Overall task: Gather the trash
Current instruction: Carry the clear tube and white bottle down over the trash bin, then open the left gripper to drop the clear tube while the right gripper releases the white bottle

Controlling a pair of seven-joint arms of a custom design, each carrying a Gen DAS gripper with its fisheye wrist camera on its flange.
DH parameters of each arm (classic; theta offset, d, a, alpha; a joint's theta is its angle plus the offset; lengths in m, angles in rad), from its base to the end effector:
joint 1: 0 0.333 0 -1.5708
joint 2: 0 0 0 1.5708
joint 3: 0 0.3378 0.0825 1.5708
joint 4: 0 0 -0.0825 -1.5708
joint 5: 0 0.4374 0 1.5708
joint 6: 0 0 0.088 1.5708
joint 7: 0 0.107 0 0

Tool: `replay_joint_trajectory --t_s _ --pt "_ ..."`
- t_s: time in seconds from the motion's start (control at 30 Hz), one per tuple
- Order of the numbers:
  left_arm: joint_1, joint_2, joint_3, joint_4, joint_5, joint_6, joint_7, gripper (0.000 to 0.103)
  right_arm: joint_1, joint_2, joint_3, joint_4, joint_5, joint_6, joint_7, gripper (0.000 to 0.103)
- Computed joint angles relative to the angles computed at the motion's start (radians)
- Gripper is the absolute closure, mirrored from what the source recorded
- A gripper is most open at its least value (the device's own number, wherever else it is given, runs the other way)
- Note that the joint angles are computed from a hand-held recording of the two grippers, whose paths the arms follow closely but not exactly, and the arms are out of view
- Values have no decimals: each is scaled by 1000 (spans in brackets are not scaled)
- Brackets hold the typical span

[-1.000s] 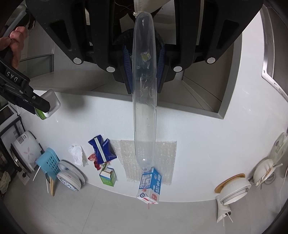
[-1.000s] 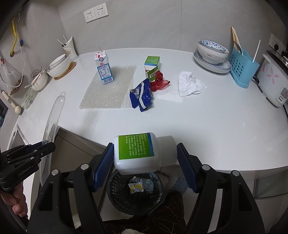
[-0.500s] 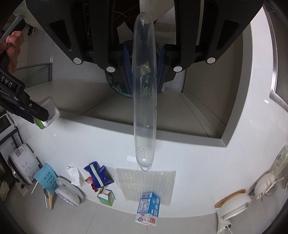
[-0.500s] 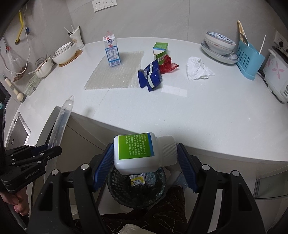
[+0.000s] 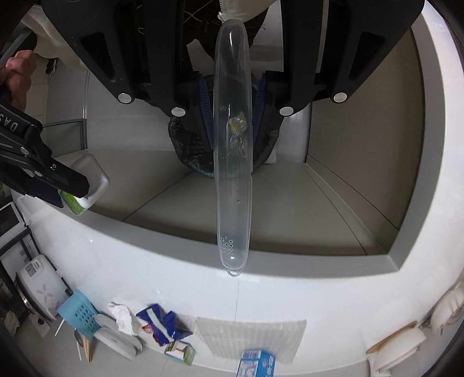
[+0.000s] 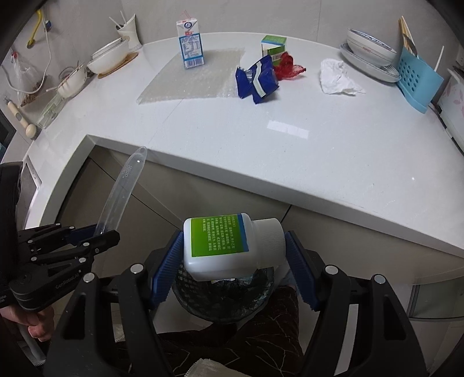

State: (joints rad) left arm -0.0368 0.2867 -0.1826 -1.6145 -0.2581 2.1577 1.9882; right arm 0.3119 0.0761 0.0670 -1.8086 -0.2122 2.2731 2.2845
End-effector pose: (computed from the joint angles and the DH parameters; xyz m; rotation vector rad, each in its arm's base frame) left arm 0.7104 -0.1551 0.4935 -1.5540 2.6413 -0.5920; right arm 0.6263 0.2424 0.5419 -1.7290 2.1818 -0.3788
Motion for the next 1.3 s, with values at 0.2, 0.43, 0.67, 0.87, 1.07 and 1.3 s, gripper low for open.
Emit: replay_joint_trajectory --t_s 0.2,0.43,0.67,0.87,1.07,1.3 --pt "2 20 -3 -17 -3 27 2 78 1 14 -1 -13 13 22 0 36" --pt "-1 28 -10 -57 -8 69 27 78 -2 26 -4 -43 32 57 -4 36" --pt "2 59 -18 -63 -24 76 37 78 5 47 -4 -59 22 81 -22 36" --pt "-1 48 -21 -104 -26 114 58 78 6 43 -8 -92 23 96 -6 36" --pt "-6 34 -28 -140 -37 122 84 78 -1 22 -10 -132 35 95 30 36" --pt "-15 53 -33 -126 -36 93 105 77 -12 0 -9 -170 48 95 45 36"
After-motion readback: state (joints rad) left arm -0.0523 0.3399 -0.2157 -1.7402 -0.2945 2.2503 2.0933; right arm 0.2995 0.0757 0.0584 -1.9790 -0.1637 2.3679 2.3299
